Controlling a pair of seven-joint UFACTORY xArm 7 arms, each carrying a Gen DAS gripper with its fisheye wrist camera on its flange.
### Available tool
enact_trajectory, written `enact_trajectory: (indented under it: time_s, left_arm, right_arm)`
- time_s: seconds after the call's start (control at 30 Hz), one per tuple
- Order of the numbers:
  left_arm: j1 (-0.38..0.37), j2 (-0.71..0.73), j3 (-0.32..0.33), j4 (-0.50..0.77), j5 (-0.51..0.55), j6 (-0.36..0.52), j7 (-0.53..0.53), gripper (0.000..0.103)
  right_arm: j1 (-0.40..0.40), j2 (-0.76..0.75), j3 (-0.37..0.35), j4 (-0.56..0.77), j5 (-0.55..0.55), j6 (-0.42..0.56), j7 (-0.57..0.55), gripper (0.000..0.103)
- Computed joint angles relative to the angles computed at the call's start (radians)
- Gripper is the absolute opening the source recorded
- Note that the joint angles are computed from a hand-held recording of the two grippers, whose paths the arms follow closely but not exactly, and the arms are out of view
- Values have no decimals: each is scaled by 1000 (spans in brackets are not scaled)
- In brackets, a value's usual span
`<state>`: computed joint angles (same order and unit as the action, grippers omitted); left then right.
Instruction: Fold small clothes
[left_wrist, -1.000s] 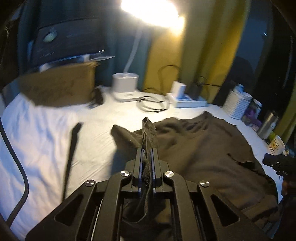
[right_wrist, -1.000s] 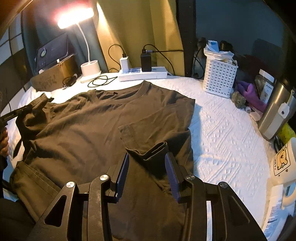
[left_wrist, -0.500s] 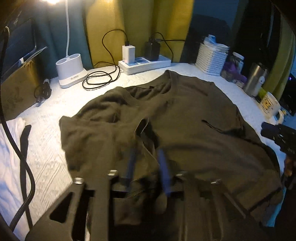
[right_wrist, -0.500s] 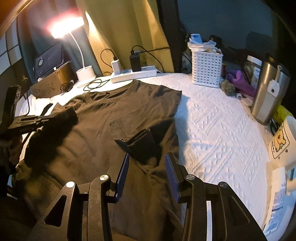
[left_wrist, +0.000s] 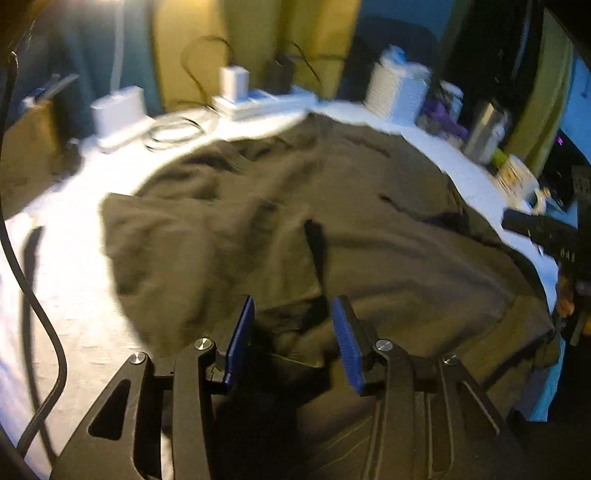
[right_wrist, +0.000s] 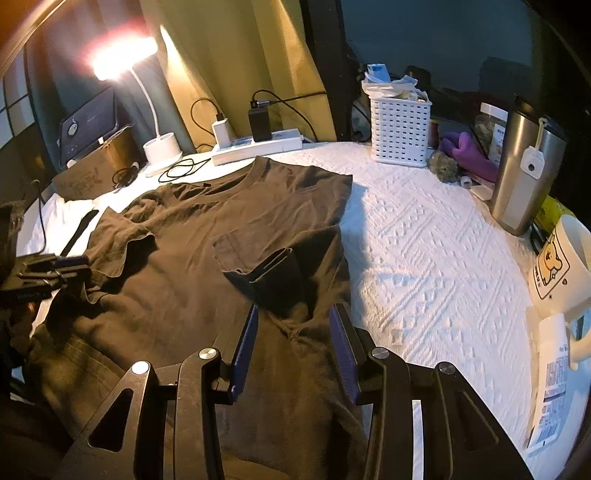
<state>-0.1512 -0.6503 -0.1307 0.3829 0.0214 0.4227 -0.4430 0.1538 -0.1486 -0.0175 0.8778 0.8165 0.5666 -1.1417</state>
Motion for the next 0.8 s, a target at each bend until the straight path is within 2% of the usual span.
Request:
enact_trajectory:
  time_s: [0.07, 0.1, 0.2, 0.37, 0.4, 0.43, 0.47, 0.67, 0.8]
  left_arm:
    - [-79, 37, 58, 9, -54, 6, 67, 44]
    - [-98, 42, 66, 8, -74, 8, 85, 44]
    - [-98, 1, 40, -10, -85, 3, 85, 44]
    - [76, -142, -74, -47, 36, 58, -57, 47]
    - [103, -160, -83, -56, 55, 72, -86, 58]
    - [111, -170, -78, -66, 63, 76, -102, 64]
    - [108, -178, -56, -80, 58, 71, -110, 64]
    - [-28, -122, 88, -103, -44, 4, -4, 64]
    - [-100, -84, 120, -98, -115, -36, 73, 64]
  right_arm:
    - [-3, 0, 3, -3, -15, -5, 19, 43]
    - [-3, -2, 4, -6, -20, -10, 26, 43]
    - [-5, 0, 5, -10, -40, -21, 50, 43]
    - [1, -6, 2, -16, -51, -27, 52, 43]
    - [3, -4, 1, -15, -51, -23, 45, 43]
    - [5, 0, 2, -12, -52, -23, 41, 43]
    - [6, 5, 5, -8, -56, -23, 41, 43]
    - [11, 85, 29, 76, -53, -27, 10, 43]
    - [-1, 172, 62, 167, -99, 12, 47, 43]
